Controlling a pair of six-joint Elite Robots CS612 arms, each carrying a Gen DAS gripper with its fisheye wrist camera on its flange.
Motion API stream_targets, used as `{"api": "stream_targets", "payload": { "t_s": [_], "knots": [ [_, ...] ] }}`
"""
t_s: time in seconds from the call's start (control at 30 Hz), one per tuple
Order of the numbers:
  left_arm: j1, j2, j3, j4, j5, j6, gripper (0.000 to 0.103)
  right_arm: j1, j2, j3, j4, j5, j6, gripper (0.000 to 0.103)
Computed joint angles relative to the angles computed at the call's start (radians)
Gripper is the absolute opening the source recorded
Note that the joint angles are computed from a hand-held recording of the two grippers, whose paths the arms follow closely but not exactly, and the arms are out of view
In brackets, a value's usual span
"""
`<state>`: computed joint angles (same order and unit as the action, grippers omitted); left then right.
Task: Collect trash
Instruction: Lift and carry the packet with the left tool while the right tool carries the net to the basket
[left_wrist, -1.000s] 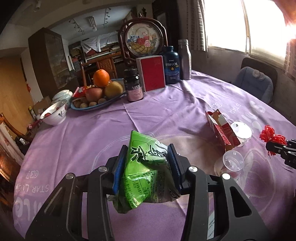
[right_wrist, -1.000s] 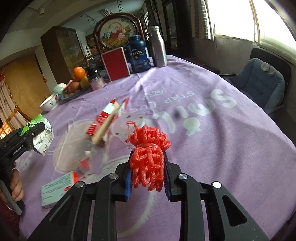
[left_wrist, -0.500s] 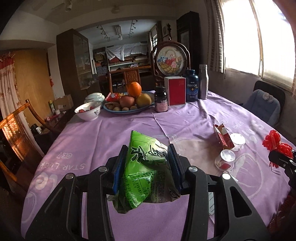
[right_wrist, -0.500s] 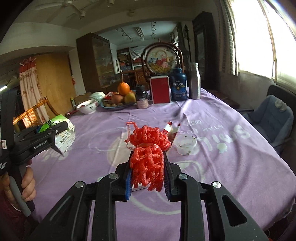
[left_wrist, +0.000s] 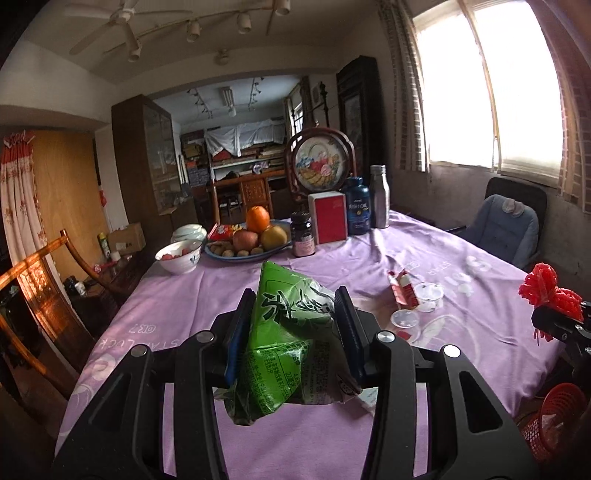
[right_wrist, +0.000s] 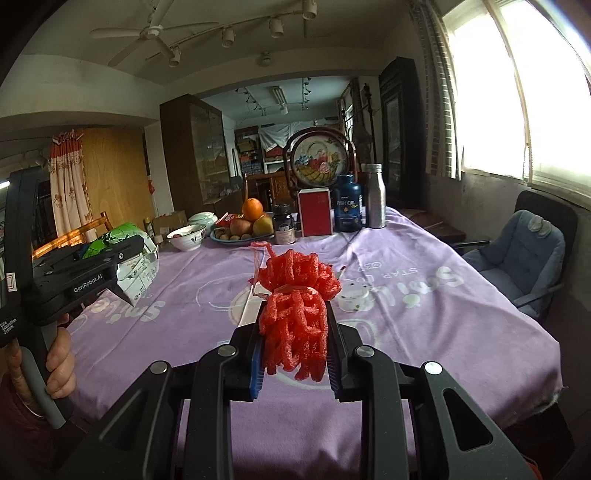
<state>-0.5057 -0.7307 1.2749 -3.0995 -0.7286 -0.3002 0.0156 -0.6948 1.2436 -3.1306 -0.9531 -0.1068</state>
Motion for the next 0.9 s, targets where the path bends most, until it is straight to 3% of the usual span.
{"api": "stream_targets", "payload": {
  "t_s": [0.43, 0.63, 0.9],
  "knots": [
    [-0.044, 0.080, -0.138, -0.004, -0.119, 0.135, 0.044, -0.074, -0.027, 0.097, -0.109, -0.092, 0.093, 0.027],
    [-0.063, 0.153, -0.265, 0.049, -0.255, 0.202, 0.044, -0.109, -0.028, 0.135, -0.103, -0.207, 0.109, 0.027],
    [-0.083, 0.286, -0.487, 0.201, -0.514, 0.264, 0.044, -0.166, -0.026, 0.191, -0.019, -0.406, 0.148, 0.027]
  ]
}}
